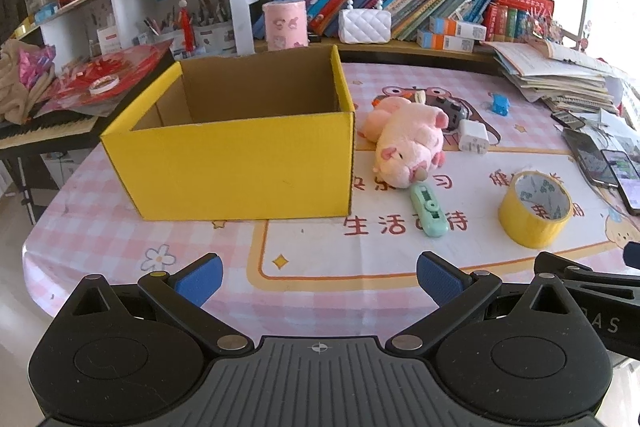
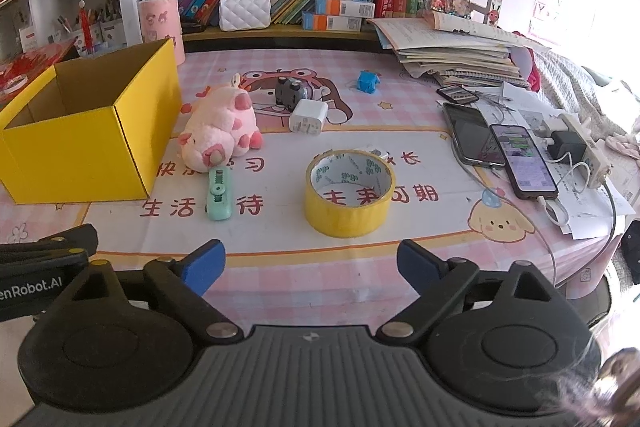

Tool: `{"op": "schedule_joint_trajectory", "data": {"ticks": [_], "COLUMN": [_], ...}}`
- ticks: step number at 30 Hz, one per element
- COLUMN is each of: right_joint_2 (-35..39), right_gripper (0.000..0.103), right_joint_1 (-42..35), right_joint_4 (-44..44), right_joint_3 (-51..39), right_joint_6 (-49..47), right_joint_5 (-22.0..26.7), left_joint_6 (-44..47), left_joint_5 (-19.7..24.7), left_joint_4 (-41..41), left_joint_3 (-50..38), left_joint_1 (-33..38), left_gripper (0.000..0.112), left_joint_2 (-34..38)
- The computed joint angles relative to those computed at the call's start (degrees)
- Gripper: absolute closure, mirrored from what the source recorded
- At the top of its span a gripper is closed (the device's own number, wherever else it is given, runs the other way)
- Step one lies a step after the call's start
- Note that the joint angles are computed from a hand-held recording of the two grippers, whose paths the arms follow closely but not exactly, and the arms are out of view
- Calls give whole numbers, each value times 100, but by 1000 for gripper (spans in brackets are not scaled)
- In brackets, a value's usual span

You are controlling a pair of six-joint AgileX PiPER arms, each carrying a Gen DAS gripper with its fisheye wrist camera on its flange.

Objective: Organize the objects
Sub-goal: 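Move the left tool toward the green stapler while the right tool approaches the yellow tape roll, then close the left tool on the green stapler while the right tool grasps the tape roll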

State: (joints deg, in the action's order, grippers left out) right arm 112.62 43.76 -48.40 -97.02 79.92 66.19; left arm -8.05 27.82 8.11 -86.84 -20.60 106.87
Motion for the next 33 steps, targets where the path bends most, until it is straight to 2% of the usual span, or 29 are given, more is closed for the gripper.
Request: {"op": "schedule_joint_trajectory", "data": {"ticks": [4, 15, 21, 23, 25, 28, 30, 33], "right_joint_2": [-79, -402, -305, -249, -172, 7, 188, 453], "right_gripper": [18, 34, 33, 31, 15, 3, 1, 1], "right_joint_1": [-74, -673, -1222, -1412, -1599, -1767, -1868, -2087], "right_joint_4": [63, -44, -108, -96, 2, 41, 166, 551], "right_joint_3": [215, 1019, 1115, 1128, 1098, 977, 791, 511], "right_joint_6": [2, 75, -332, -496, -727, -936, -1152, -1612], "right_joint_5": [-187, -937, -1490, -1771, -2076, -2317, -2355, -2504], "left_joint_6": [-27, -1106, -1919, -2109, -2437, -2930, -3059, -2734], "left_joint_5": [29, 230, 536, 648, 658, 485, 666, 892], "left_joint_4": [-9, 696, 1160, 1295, 1577, 1907, 1961, 1616], "left_joint_3": [-26, -543, -1064, -1205, -1226, -1092, -1239, -1518], "left_joint_1": [-63, -398, -587, -641, -704, -741, -776, -770], "left_gripper": [9, 10, 10, 10, 10, 10, 10, 10], "left_joint_2": [67, 534, 923, 1018, 1051, 1014, 1089, 1226]}}
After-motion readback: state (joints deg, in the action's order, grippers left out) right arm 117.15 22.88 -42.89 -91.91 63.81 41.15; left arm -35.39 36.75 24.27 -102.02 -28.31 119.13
